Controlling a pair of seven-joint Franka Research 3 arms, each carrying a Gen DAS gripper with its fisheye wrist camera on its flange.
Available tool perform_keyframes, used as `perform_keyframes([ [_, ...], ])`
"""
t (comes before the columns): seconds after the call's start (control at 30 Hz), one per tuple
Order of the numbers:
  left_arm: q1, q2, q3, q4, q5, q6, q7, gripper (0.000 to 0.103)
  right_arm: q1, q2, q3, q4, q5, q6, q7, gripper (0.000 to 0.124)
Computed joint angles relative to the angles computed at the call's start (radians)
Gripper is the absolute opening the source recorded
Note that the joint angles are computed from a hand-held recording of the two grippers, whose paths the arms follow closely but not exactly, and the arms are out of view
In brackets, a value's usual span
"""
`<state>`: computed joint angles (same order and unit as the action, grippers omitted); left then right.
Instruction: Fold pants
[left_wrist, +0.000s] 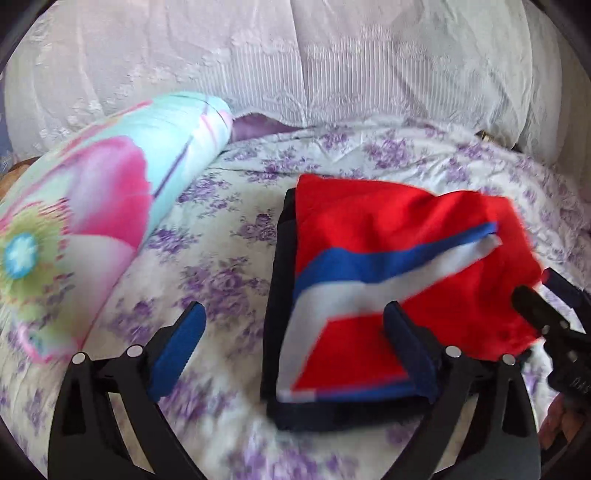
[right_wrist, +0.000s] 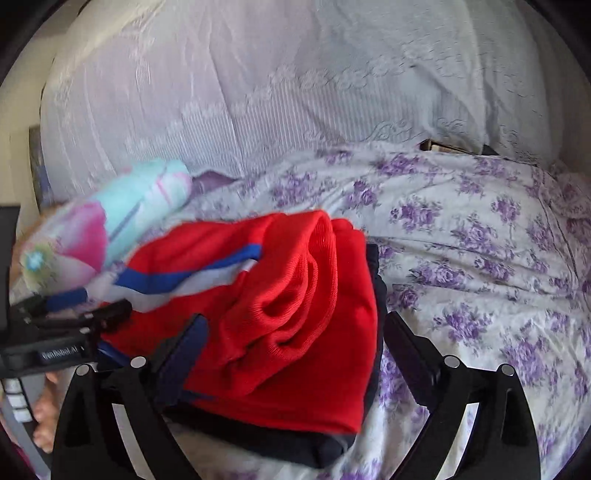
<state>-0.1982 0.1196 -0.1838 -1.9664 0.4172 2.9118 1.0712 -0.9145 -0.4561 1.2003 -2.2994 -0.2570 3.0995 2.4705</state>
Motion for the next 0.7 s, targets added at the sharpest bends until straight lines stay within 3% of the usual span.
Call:
perform_keyframes([
  [0.1,-0.001,-0.100,-0.020,-0.094,-0.038,0.010,0.031,0.094,0.103,-0.124,-0.074,-0.068,0.059,0.005,0.068,0.099],
  [0.13,-0.004,-0.143,-0.022,-0.138,-0.011,0.021,0.016,0.094,0.118,-0.166,-0.080,-0.083,0.071,0.004,0.089,0.099],
  [0.27,0.048,-0.268,-0.073,-0.255,0.297,0.019,-0.217,0.098,0.147,-0.333,-0.076,-0.132,0.122,-0.023,0.181,0.099],
  [0.37,0.039,-0.326,-0.065,-0.325,0.266,0.005,-0.213,0.098,0.187,-0.413,-0.070,-0.173,0.151,-0.037,0.247,0.099],
  [0.57,0.015,-0.360,-0.024,-0.382,0.090,0.059,-0.125,0.098,0.229,-0.345,-0.056,-0.157,0.087,-0.092,0.198,0.099],
  [0.7,0.128,-0.366,-0.108,-0.374,0.208,0.089,-0.260,0.098,0.217,-0.282,-0.043,-0.116,0.043,-0.128,0.173,0.100],
])
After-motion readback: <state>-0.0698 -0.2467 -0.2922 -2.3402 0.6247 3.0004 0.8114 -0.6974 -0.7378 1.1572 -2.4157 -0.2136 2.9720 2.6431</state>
